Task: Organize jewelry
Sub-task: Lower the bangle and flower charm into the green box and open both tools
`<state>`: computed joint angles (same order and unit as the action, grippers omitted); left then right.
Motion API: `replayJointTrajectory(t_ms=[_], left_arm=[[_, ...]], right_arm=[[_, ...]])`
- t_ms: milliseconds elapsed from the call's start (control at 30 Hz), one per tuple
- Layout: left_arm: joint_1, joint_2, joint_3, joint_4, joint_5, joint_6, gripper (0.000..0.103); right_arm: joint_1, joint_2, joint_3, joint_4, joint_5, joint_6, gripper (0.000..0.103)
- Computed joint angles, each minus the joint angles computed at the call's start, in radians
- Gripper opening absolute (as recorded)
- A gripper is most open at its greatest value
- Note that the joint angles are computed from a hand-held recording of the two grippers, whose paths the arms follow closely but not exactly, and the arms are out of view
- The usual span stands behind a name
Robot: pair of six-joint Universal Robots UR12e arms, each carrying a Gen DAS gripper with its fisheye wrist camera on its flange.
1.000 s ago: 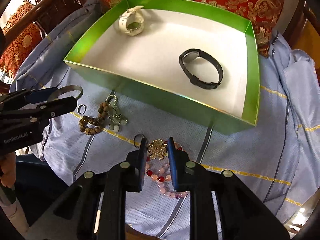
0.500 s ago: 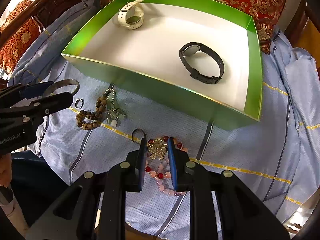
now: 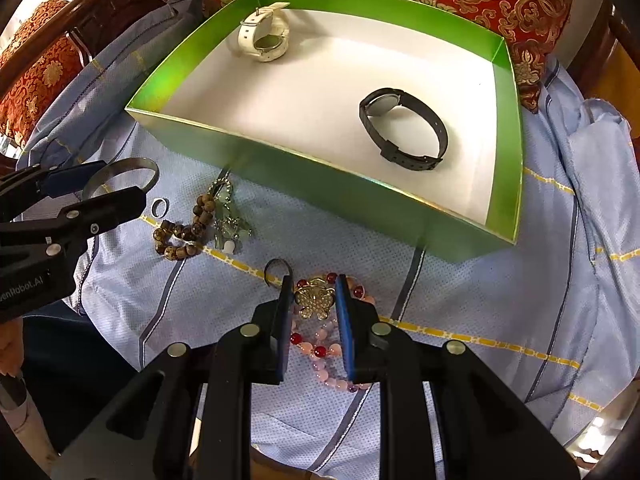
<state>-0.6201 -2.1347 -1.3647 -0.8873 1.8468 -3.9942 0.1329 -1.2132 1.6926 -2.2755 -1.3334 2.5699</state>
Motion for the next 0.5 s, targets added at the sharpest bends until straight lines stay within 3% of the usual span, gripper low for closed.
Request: replayJointTrajectory(t_ms=[300, 433, 500], left_arm=[[-0.005, 0.001, -0.002, 0.008, 0.029, -0.003, 0.061], [-0.029, 0.013, -0.021, 0.109, 0.147, 0.019, 0.061], [-0.032, 0.019, -0.028, 0.15, 0.174, 0.02, 0.061]], right_arm=[[0.0, 0.0, 0.002, -0.006, 0.002, 0.005, 0.021], [-0.024, -0.022, 0.019, -0.055, 0.107, 0.013, 0.021], [-0.038, -0.032, 0.025, -0.086, 0.16, 0.026, 0.021]])
